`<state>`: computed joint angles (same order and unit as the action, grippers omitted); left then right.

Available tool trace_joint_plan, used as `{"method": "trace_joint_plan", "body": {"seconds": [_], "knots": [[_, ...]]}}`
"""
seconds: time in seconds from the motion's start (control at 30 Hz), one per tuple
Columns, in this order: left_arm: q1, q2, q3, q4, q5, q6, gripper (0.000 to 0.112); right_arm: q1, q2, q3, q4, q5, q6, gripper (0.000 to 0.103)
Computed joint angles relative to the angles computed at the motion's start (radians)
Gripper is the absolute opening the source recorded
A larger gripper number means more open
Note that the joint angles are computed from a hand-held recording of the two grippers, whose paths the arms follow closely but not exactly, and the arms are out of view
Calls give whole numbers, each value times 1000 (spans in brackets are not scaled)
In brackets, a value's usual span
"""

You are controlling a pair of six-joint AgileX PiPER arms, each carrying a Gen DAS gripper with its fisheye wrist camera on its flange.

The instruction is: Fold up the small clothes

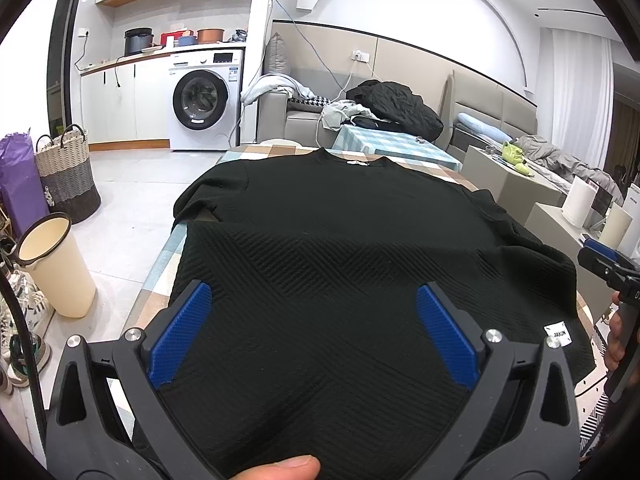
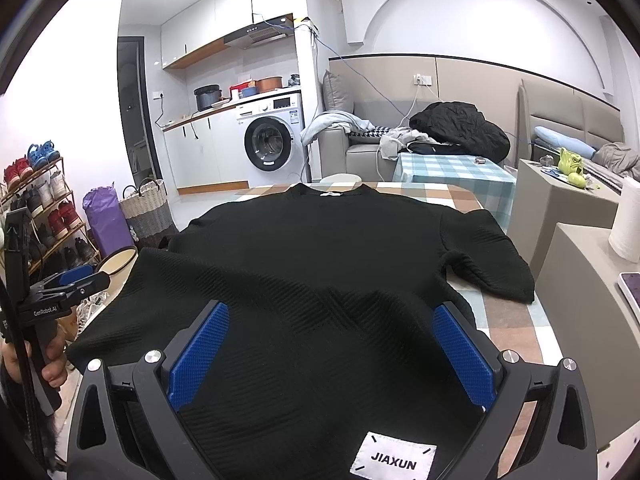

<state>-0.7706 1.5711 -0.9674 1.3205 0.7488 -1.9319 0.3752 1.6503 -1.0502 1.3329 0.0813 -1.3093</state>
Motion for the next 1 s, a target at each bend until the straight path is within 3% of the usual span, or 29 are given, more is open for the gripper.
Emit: {"method": "trace_joint_plan", "body": {"seconds": [0.33,0.5,1.0], "knots": [[3,-2,4,0,-4,0,102,3,2,-11,-201,0,202,103],[3,3,0,0,-4,1,102,-2,3,-15,-226,5,225,103],[-11,2,11,19,23,-17,102,-6,-3,-4,32,6,-26,103]]}}
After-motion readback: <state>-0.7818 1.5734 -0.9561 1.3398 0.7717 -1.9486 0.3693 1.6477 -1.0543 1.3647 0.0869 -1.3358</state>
